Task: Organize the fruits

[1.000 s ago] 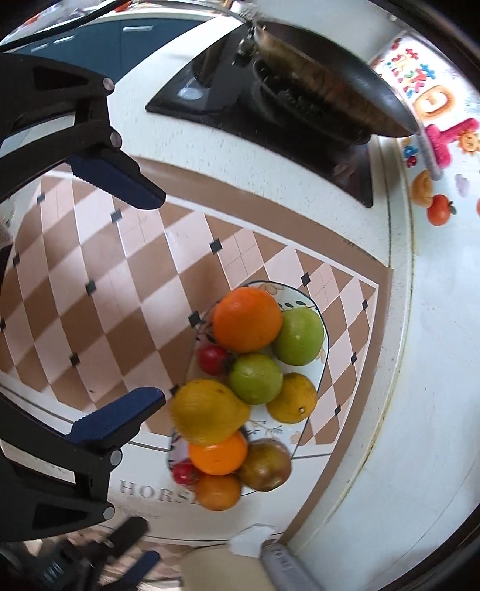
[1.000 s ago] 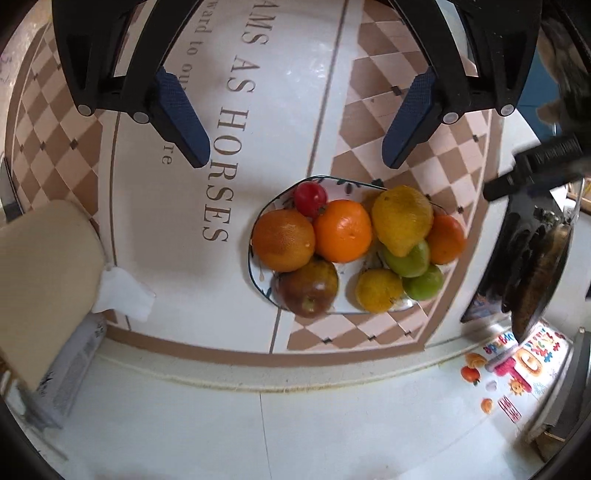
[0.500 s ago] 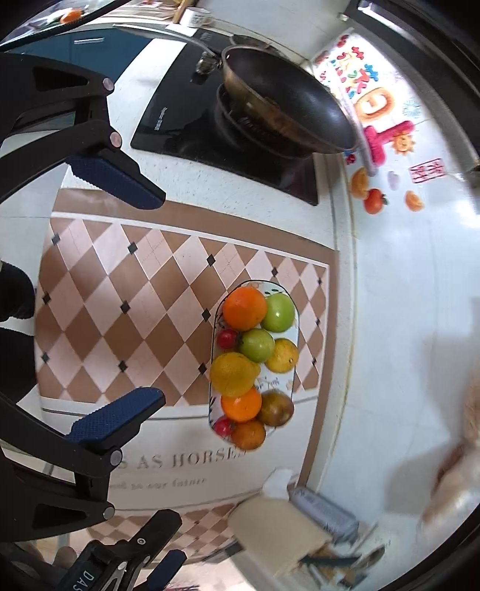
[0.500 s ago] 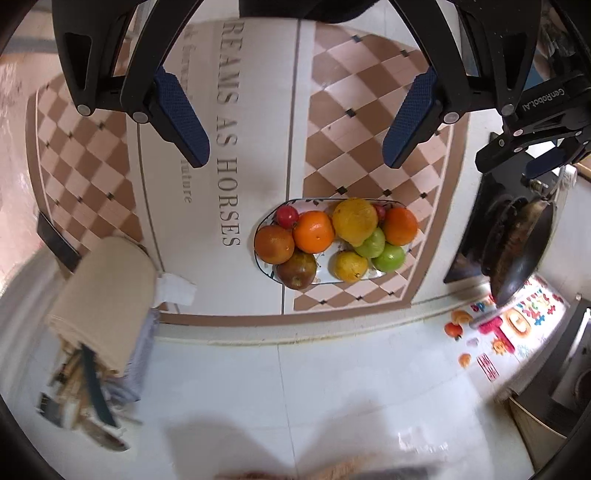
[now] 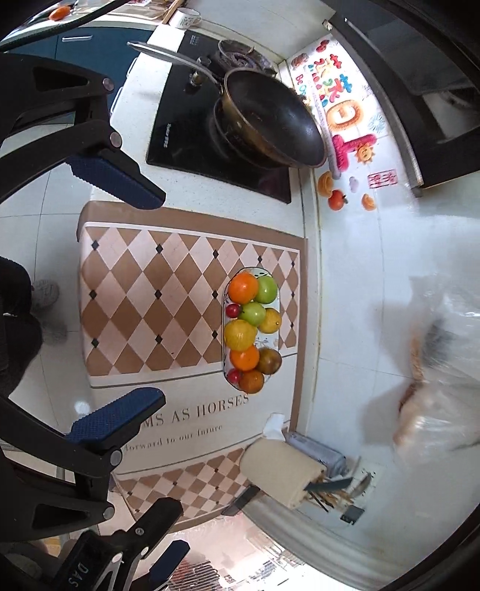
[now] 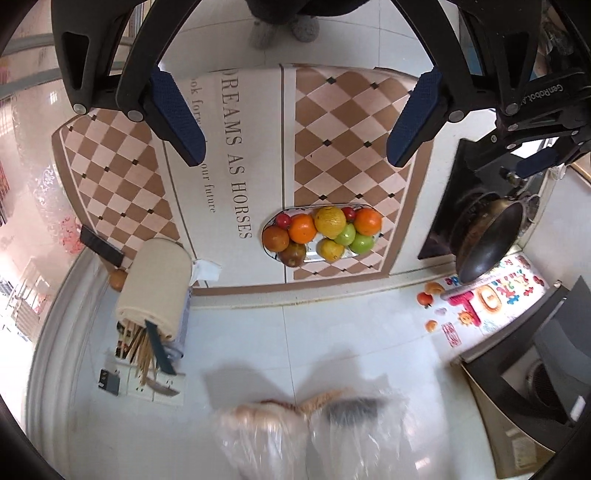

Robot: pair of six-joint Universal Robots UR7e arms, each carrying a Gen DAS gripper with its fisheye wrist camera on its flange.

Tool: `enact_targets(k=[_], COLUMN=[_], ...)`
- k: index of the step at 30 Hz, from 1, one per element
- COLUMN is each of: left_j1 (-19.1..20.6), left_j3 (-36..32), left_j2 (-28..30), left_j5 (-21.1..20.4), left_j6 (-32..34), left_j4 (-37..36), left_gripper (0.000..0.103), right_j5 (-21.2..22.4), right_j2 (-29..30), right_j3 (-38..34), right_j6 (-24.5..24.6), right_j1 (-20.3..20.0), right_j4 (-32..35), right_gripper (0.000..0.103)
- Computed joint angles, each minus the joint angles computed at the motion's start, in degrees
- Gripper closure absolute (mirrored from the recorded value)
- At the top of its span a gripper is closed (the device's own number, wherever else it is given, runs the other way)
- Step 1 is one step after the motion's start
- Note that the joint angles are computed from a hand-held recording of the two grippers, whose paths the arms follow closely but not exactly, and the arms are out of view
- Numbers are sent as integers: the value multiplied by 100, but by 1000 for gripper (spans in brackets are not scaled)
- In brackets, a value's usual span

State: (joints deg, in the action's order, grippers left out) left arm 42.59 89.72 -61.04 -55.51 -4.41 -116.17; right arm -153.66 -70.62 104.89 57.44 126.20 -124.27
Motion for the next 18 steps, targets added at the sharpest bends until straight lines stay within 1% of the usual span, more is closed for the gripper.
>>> enact_targets(k=[1, 3, 4, 6, 10, 12, 15, 18], left_j1=[-52, -149, -227, -317, -505, -574, -648, -695], left_j3=[-59, 128, 181, 253, 377, 447, 507, 555], left_j2=[-59, -253, -356, -500, -790, -914, -1078, -1182], left_j5=[-11, -23, -12, -18, 49, 110, 162, 205], left_j6=[-105, -89, -118, -143, -260, -305, -395, -449], left_j4=[226, 59, 72, 82, 176, 195, 267, 316], left_gripper=[4, 4, 4, 4, 4, 4, 4, 4], right_j5=[-43, -71, -96, -117, -236, -261, -326, -302], right_j2=[-24, -68, -88, -123, -115, -104, -52, -12], right_j3=[-52, -111, -174, -248, -478, -574, -769, -873], right_j6=[161, 295, 439, 576, 944, 1092, 1435, 1599], right_j1=[112, 280, 400, 586, 907, 1034, 1224, 1339], right_j4=[232, 419, 643, 839, 1442, 1656, 2147, 2336], right_gripper=[3, 2, 2, 2, 2, 2, 2, 2])
